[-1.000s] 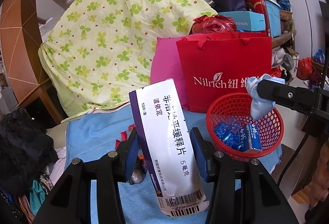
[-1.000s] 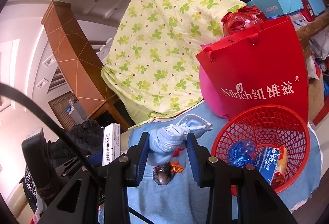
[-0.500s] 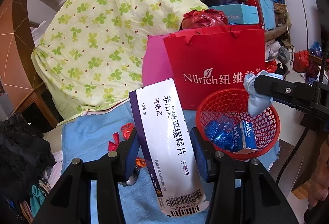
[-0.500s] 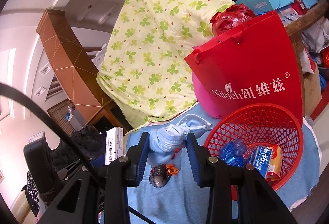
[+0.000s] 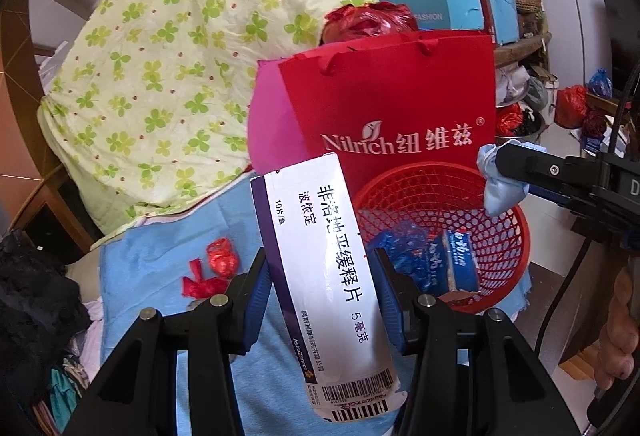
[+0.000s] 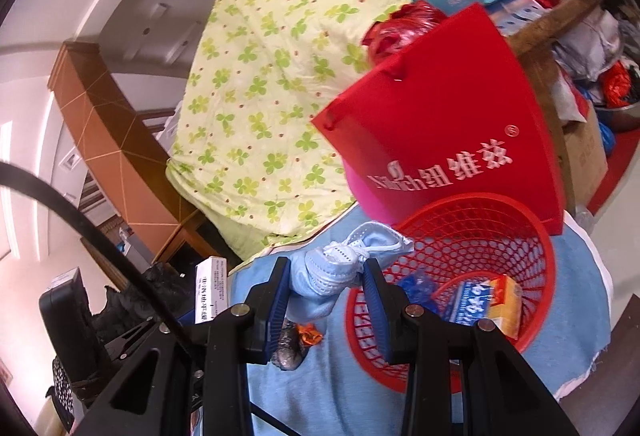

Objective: Collect trash
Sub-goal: 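Lower both grippers over the red basket and release the sock and medicine box, then move both grippers back over the blanket toward the black and orange bags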

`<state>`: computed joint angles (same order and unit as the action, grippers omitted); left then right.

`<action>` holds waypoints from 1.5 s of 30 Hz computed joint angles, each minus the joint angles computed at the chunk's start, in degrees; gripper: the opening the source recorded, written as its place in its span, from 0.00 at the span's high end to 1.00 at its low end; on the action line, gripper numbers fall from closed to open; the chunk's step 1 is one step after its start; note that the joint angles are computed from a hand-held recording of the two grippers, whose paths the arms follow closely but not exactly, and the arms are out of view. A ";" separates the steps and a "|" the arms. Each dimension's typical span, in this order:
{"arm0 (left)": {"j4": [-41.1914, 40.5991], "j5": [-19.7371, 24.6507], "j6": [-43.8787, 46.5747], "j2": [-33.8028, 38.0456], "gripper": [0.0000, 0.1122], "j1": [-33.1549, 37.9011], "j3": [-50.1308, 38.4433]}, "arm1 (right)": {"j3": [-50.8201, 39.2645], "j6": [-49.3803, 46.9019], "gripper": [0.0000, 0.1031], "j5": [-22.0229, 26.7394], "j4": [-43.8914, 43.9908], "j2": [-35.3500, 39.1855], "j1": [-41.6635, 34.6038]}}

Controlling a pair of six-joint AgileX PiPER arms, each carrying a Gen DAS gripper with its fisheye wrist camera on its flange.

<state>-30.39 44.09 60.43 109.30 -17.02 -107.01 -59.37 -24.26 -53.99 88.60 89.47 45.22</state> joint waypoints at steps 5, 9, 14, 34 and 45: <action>1.78 1.12 -1.99 2.10 0.54 -1.82 -1.41 | 5.68 5.82 0.61 -0.22 -0.17 -1.96 -1.39; 3.32 2.21 -3.69 4.08 0.54 -3.16 -3.12 | 9.08 9.45 0.60 1.84 -0.98 -2.90 -3.31; 2.55 5.57 -3.75 7.51 0.54 -4.15 -7.67 | 9.93 10.71 0.60 5.47 -1.89 -1.71 -5.98; 6.98 5.35 -3.56 16.76 0.44 -9.82 -16.27 | 17.69 25.09 0.39 8.42 -9.03 -1.69 -12.03; 4.90 -2.21 -1.47 7.68 0.44 -4.68 -6.61 | 9.60 10.23 0.39 2.69 -0.46 -2.25 -5.88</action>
<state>-25.48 41.88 58.96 116.98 -21.69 -113.62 -49.77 -14.02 -51.29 88.14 87.23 39.34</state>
